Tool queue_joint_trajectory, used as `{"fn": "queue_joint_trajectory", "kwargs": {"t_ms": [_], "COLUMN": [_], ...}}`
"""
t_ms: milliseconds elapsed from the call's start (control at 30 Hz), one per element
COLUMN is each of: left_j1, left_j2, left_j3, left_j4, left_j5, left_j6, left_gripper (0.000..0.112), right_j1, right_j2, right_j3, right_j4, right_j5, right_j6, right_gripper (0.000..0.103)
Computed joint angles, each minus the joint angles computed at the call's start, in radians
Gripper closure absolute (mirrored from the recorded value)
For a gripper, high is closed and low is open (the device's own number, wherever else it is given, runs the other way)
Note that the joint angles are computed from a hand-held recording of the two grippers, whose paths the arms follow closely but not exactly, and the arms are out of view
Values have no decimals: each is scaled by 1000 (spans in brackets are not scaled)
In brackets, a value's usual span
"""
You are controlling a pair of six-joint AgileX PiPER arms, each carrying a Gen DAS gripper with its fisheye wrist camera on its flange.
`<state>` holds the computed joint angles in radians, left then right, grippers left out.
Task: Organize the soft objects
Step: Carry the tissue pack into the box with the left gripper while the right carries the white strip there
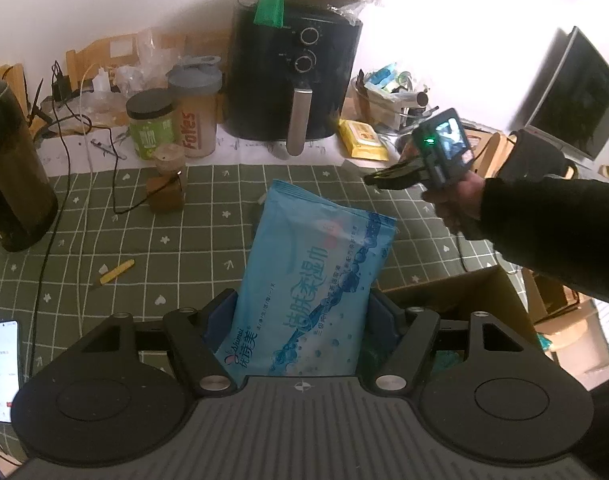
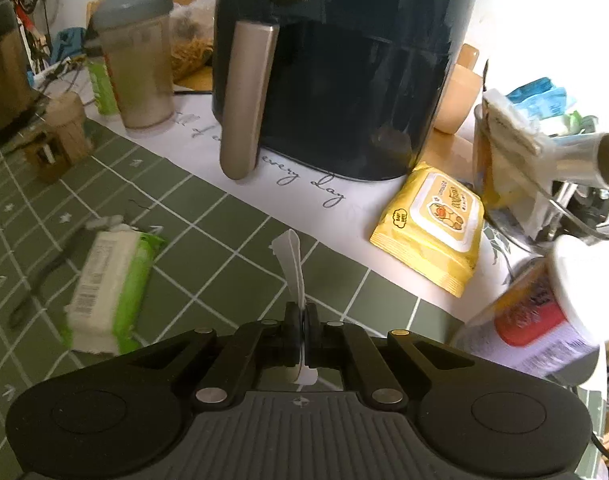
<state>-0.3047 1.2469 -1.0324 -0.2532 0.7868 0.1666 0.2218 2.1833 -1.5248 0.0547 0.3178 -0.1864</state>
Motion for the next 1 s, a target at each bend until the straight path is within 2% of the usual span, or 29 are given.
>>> {"fn": "queue_joint_trajectory", "kwargs": {"t_ms": [300, 600, 800, 1000], "left_j1": [35, 45, 60, 91], "left_j2": [-6, -5, -6, 0], "left_j3": [-25, -32, -3, 35], "left_j4": [-21, -111, -215, -325], "left_j5": [9, 55, 90, 127], "left_j6": [45, 135, 208, 235], "left_gripper": [43, 43, 43, 43], "right_j1": [-40, -91, -91, -43], "right_j2": [-208, -458, -654, -834], "right_j3": [207, 424, 574, 676], "right_j4": [273, 471, 467, 271], "right_j5": [-1, 19, 25, 39], "right_j6": [-248, -374, -308, -61], "right_gripper": [99, 99, 99, 99]}}
